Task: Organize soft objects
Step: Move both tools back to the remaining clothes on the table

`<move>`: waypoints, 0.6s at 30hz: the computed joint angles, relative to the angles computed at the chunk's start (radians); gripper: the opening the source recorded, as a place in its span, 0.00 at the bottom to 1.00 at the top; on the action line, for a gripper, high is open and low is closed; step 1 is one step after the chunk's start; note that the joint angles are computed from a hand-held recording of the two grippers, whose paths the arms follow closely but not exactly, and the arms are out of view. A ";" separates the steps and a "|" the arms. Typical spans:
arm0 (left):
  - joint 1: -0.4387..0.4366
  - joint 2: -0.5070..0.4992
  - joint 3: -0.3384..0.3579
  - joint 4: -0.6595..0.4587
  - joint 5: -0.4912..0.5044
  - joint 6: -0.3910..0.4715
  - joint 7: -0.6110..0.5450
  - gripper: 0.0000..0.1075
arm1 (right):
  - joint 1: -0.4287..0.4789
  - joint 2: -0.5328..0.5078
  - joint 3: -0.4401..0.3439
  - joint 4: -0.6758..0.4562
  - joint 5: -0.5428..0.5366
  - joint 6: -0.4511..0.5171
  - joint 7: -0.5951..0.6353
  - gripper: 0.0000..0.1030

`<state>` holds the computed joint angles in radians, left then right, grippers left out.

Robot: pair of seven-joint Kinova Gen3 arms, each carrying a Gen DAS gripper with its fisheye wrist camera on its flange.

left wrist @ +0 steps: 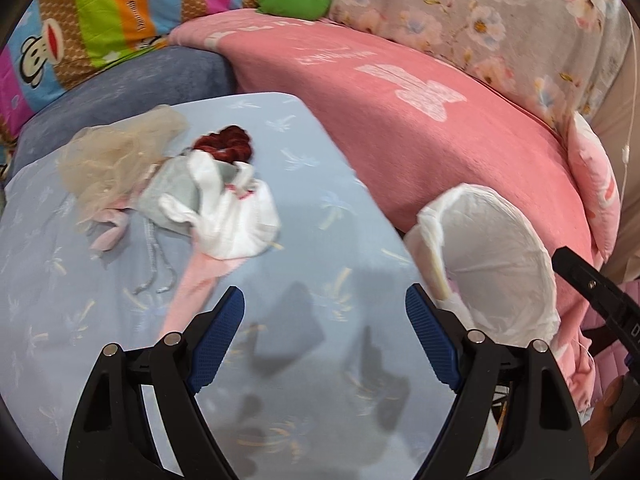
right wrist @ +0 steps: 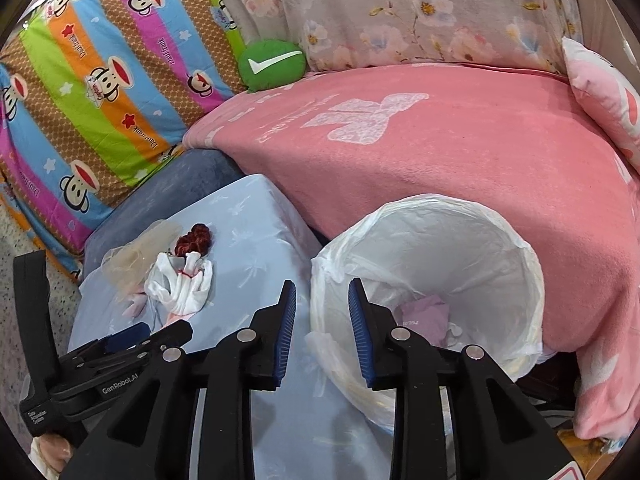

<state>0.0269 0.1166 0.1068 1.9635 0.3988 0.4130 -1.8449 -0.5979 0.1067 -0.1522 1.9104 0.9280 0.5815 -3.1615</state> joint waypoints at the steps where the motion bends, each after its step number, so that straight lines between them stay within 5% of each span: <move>1: -0.008 -0.002 -0.007 0.003 0.001 -0.001 -0.003 0.74 | -0.003 0.012 -0.004 -0.012 -0.004 0.000 0.009 0.31; 18: -0.198 -0.002 -0.091 0.011 0.087 0.007 -0.096 0.74 | -0.128 0.267 0.035 -0.312 -0.258 -0.023 0.384 0.31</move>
